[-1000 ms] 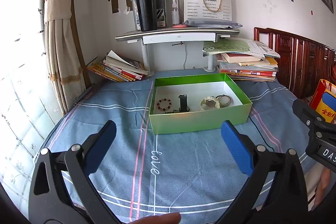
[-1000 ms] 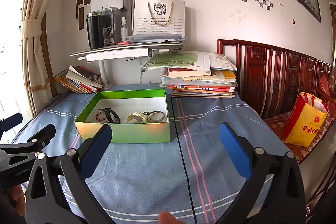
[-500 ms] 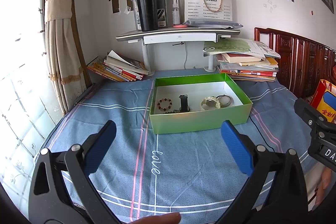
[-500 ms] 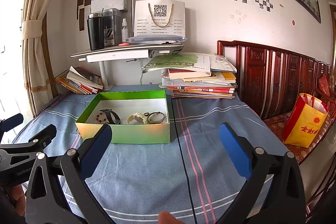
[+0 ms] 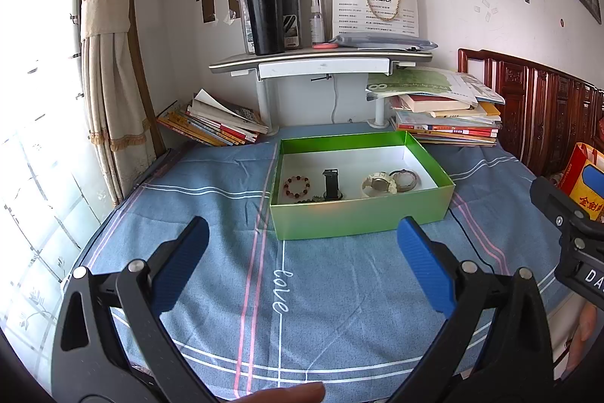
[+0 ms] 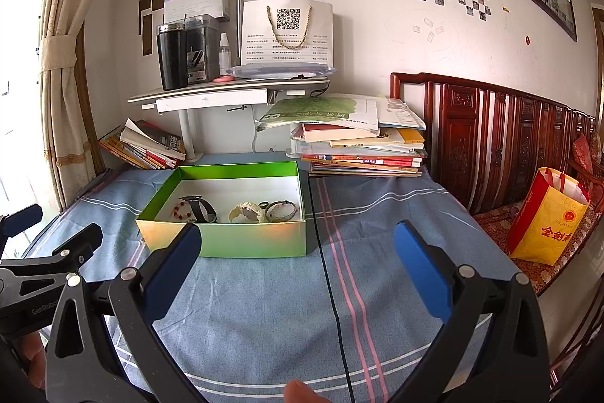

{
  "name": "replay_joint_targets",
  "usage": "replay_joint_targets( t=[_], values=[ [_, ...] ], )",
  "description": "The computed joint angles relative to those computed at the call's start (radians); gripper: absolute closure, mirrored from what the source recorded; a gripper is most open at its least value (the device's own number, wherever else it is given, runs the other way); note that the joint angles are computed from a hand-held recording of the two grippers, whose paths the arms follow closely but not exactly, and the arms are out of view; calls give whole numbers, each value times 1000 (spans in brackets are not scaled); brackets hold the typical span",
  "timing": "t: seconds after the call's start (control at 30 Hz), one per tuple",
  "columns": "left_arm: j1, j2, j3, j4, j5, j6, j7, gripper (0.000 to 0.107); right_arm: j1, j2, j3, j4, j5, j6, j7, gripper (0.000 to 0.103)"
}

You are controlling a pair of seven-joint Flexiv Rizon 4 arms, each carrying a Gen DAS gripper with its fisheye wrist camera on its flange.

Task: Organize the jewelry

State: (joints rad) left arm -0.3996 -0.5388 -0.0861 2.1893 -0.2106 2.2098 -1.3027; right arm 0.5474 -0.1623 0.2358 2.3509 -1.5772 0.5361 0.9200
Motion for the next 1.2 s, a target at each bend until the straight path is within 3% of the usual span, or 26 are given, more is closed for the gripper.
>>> replay_joint_targets(
  t=[1.2],
  values=[
    [-18,-9,8,-5,-23,-13,11,8,-2,-12,-6,-7,-2,22,-2,3]
  ],
)
